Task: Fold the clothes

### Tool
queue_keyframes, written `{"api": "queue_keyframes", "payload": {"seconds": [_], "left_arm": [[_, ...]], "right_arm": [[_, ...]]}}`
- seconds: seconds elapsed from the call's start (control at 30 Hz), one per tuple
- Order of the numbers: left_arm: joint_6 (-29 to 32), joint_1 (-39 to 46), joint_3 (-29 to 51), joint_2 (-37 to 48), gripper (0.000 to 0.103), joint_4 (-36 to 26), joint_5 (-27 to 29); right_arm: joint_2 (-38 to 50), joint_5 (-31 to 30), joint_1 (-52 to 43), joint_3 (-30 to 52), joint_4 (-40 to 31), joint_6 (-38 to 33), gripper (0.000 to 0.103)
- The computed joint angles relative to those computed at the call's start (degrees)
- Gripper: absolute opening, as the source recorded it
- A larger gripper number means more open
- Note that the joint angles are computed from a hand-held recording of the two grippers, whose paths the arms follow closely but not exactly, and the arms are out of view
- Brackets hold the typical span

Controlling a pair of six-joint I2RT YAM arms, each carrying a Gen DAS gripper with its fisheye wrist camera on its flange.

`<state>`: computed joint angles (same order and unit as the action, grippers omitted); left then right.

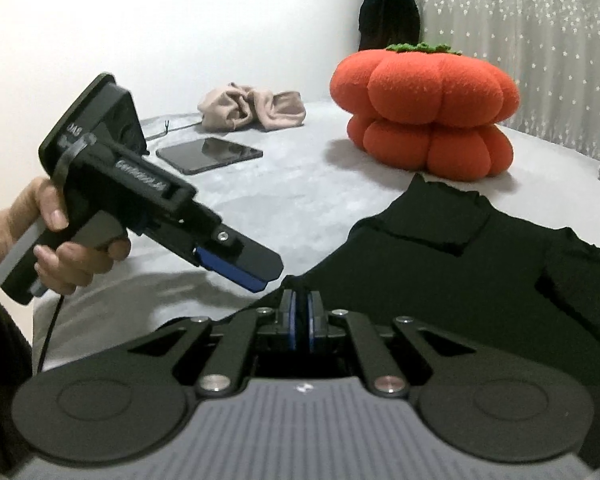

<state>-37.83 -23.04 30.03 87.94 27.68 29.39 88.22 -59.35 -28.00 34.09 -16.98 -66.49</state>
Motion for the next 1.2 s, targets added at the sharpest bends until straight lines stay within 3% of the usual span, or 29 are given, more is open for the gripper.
{"api": "queue_keyframes", "payload": {"seconds": [0.03,0.37,0.6,0.67,0.8,0.97,1.07,1.2], "left_arm": [[0.24,0.09,-0.19,0.15,0.070,0.76,1.05],[0.46,1.88,-2.97,1.67,0.073,7.48,6.69],[-7.45,3.95,-6.79,6.68,0.073,23.21,8.71],[-9.07,3.95,-6.25,8.07,0.073,24.25,8.66],[-8.14,2.28,-3.71,8.80,0.071,19.55,5.75],[-5.92,0.90,-0.54,9.30,0.060,13.63,3.51],[-4.19,-0.32,1.46,9.19,0.060,10.01,2.14],[0.53,-3.25,5.43,9.47,0.055,2.94,-1.53]], "right_arm": [[-0.01,-0.44,-0.20,0.23,-0.37,-0.10,0.006],[2.71,-4.92,-2.60,5.25,-10.50,-6.80,0.006],[5.90,-7.34,-4.39,10.05,-20.81,-13.45,0.006],[6.37,-7.08,-4.63,10.65,-21.85,-13.25,0.006],[6.36,-3.04,-3.43,9.73,-16.06,-6.10,0.006],[6.45,8.19,0.06,7.34,-6.54,3.04,0.006],[8.70,12.10,0.90,8.17,-5.79,5.46,0.008],[9.13,12.01,-0.34,9.43,-8.33,5.22,0.016]]}}
